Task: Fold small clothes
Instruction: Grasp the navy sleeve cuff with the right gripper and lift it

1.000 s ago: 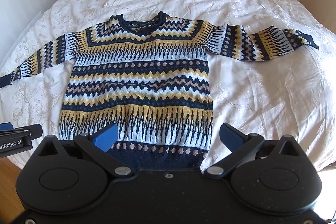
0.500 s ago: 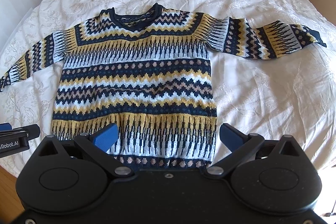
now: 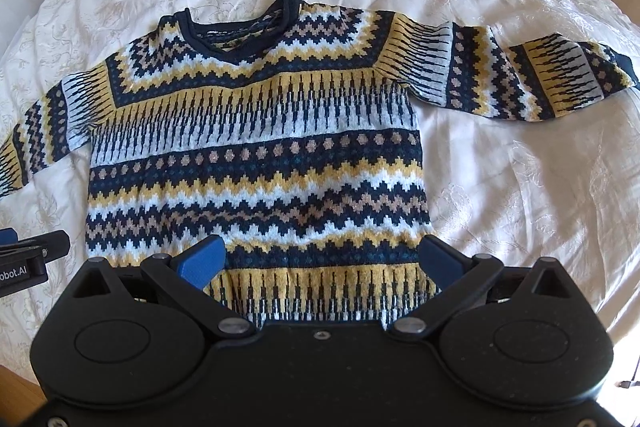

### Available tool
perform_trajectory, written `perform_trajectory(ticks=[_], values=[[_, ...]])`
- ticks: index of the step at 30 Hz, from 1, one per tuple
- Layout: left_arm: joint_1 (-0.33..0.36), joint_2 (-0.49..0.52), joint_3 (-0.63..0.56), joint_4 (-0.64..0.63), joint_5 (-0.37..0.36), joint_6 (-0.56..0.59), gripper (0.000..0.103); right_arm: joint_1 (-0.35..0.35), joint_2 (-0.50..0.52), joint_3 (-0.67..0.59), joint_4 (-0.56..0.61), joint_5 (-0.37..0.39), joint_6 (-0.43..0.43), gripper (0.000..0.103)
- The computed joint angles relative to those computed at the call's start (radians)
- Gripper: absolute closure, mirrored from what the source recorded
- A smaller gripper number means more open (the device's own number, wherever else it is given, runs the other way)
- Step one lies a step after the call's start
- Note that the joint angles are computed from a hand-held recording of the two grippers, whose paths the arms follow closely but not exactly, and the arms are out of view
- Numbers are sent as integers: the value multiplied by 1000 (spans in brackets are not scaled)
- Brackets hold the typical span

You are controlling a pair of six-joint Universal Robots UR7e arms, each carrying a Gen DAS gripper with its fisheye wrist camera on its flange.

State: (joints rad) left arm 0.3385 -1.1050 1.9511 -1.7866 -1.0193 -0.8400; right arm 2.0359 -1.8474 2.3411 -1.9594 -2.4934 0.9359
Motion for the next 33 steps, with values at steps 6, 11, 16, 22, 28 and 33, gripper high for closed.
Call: perform_trajectory(ticks=[6,11,16,22,28,33], values=[[59,40,-36,-37,-1,119,34,-47,62,-40,-4,14,27,1],[87,69,-55,-57,-1,187,34,-75,103,-60,-18,31,28,1],[102,93,-71,-48,-4,202,34,-101,127,-67,-31,46,8,1],[99,121,-88,-35,-1,192,34,-130,103,-50,-87,49,-53,1],[77,150,-110,-22,10,105,34,-206,-27,3,-227,61,-269,1],[50,180,-123,-28,-19,-7,34,-350,-202,12,-282,127,-509,13]])
